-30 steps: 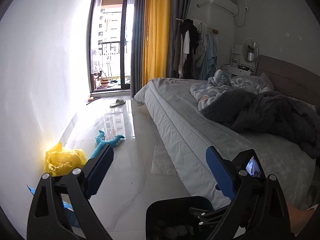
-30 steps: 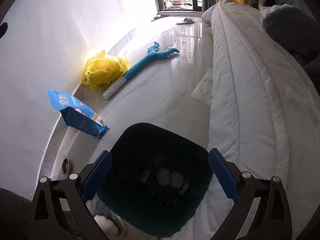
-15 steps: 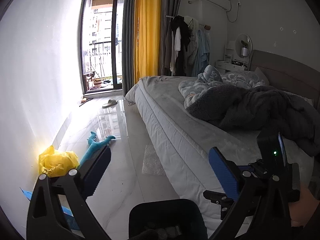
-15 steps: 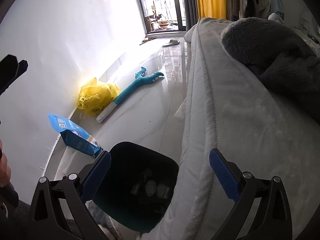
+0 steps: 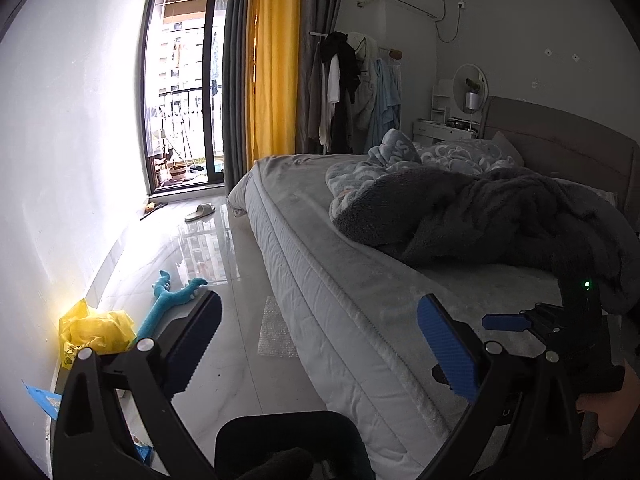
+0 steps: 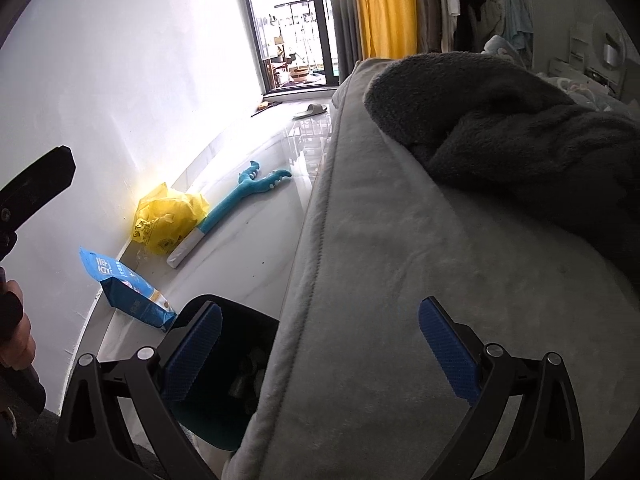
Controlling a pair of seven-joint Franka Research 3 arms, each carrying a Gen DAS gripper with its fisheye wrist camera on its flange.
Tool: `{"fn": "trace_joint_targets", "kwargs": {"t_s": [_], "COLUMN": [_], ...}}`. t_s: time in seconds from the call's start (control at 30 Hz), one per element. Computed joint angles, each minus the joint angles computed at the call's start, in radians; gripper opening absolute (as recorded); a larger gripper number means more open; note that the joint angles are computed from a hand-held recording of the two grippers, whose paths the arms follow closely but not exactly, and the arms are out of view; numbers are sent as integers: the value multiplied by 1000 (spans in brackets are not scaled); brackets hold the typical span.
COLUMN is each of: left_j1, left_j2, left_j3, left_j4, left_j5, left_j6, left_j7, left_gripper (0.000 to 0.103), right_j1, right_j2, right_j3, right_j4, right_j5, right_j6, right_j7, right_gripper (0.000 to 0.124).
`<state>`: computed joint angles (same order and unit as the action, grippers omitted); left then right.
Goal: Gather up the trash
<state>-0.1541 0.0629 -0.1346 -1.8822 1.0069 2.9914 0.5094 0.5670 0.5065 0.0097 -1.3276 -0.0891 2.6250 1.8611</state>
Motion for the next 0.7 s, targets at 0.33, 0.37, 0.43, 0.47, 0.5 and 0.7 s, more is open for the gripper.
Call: {"fn": "trace_joint_targets", "kwargs": {"t_s": [0.33, 0.37, 0.43, 0.47, 0.5, 0.7], "left_j1": [-73, -79, -84, -83, -79, -84], "left_j2": [64, 65, 59, 53, 42, -71], "left_j3": [-4, -5, -9, -16, -24, -61], "left_j4": [85, 90, 85, 76, 59, -68], "left_j5": [28, 27, 3, -40, -91, -114], "left_j6": [-80, -88, -101, -109, -109, -185], "left_j7": [-3, -12, -20, -7, 10, 14], "left_gripper": [100, 100, 100, 100, 100, 100], "right_j1": [23, 34, 52, 59, 62, 17], "right_j2": [-193, -222, -283, -324, -366, -596], "right_j3": [-115, -139, -176, -193, -203, -160], "right_j4": [-267, -300, -366, -411, -457, -667], "right_j5": [-217, -274, -383, -445, -510, -807], "right_j6": [175, 183, 195, 207, 217, 170], "right_j7": [202, 264, 399, 475, 537, 754], "right_gripper": [100, 100, 100, 100, 100, 100]}}
